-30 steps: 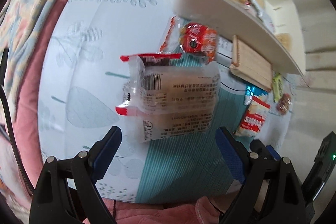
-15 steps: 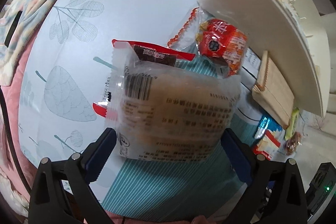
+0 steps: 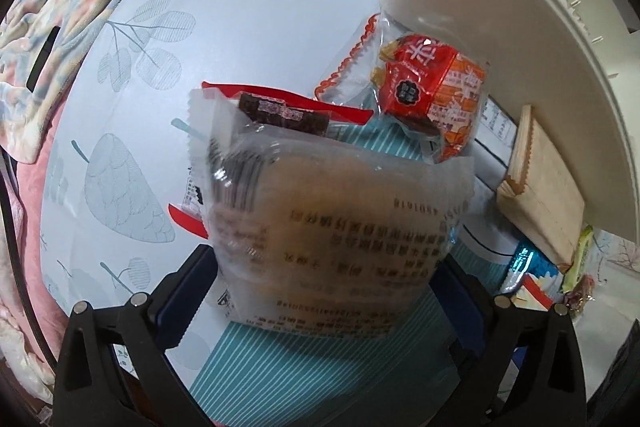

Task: Organize snacks
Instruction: 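Grasp the large clear bread bag with the left tool while the right tool grasps the red Cookies pack, then lift both packs over the white tray and open both tools to drop them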

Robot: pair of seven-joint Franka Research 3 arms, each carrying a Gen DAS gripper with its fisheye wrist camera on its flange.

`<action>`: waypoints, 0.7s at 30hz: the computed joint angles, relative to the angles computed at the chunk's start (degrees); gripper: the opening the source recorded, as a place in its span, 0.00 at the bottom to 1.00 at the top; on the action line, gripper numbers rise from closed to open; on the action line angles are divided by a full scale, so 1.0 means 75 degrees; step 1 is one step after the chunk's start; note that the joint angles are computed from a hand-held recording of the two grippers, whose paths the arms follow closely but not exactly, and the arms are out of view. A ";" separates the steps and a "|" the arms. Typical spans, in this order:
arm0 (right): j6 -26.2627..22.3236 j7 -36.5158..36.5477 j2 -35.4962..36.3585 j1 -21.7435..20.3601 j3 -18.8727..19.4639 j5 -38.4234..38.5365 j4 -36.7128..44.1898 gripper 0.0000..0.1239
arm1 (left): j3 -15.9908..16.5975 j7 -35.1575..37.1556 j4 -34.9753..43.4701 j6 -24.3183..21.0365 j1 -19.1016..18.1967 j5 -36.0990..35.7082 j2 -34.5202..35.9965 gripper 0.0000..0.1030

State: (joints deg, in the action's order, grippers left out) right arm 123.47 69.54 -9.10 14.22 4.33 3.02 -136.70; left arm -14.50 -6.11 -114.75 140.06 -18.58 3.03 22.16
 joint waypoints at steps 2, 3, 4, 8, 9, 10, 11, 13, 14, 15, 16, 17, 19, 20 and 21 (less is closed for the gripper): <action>0.0114 0.0129 -0.0073 0.0042 0.0076 -0.0106 -0.0123 0.57 | -0.0032 0.0090 0.0200 -0.0241 0.0024 -0.0095 0.0146 0.94; 0.0164 0.0197 -0.0109 0.0049 0.0104 -0.0214 -0.0166 0.52 | -0.0015 0.0063 0.0276 -0.0307 -0.0005 -0.0067 0.0186 0.93; 0.0225 0.0287 -0.0165 0.0062 0.0134 -0.0299 -0.0237 0.48 | 0.0005 0.0020 0.0382 -0.0363 -0.0043 -0.0027 0.0249 0.91; 0.0276 0.0501 -0.0358 0.0158 0.0186 -0.0227 -0.0459 0.43 | 0.0021 -0.0126 0.0318 -0.0281 -0.0099 0.0038 0.0196 0.85; 0.0258 0.0536 -0.0373 0.0174 0.0191 -0.0196 -0.0470 0.42 | -0.0012 -0.0088 0.0186 -0.0228 -0.0048 -0.0037 0.0081 0.83; 0.0217 0.0523 -0.0363 0.0173 0.0176 -0.0186 -0.0441 0.41 | -0.0067 -0.0055 0.0029 -0.0136 -0.0004 -0.0158 -0.0026 0.81; 0.0139 0.0488 -0.0340 0.0165 0.0150 -0.0159 -0.0394 0.40 | -0.0134 0.0041 -0.0075 -0.0039 0.0070 -0.0336 -0.0097 0.80; -0.0025 0.0443 -0.0342 0.0147 0.0105 -0.0074 -0.0323 0.39 | -0.0217 0.0163 -0.0287 0.0179 0.0167 -0.0634 -0.0240 0.78; -0.0150 0.0396 -0.0339 0.0107 0.0061 -0.0074 -0.0236 0.39 | -0.0241 0.0231 -0.0380 0.0244 0.0204 -0.0751 -0.0301 0.77; -0.0222 0.0428 -0.0346 0.0101 0.0071 -0.0062 -0.0228 0.39 | -0.0260 0.0296 -0.0468 0.0268 0.0234 -0.0852 -0.0367 0.76; -0.0429 0.0329 -0.0375 0.0037 -0.0004 -0.0069 -0.0131 0.39 | -0.0285 0.0333 -0.0562 0.0266 0.0253 -0.0967 -0.0447 0.76; -0.0524 0.0334 -0.0385 0.0025 -0.0001 -0.0033 -0.0124 0.39 | -0.0317 0.0384 -0.0640 0.0248 0.0286 -0.1123 -0.0511 0.76; -0.0724 0.0350 -0.0440 -0.0015 -0.0017 0.0013 -0.0162 0.39 | -0.0385 0.0512 -0.0875 0.0299 0.0338 -0.1432 -0.0679 0.75; -0.0836 0.0370 -0.0437 -0.0040 -0.0021 0.0014 -0.0116 0.39 | -0.0412 0.0567 -0.0937 0.0309 0.0345 -0.1571 -0.0731 0.75; -0.0917 0.0402 -0.0452 -0.0052 -0.0016 0.0029 -0.0104 0.39 | -0.0445 0.0657 -0.0991 0.0308 0.0356 -0.1711 -0.0786 0.75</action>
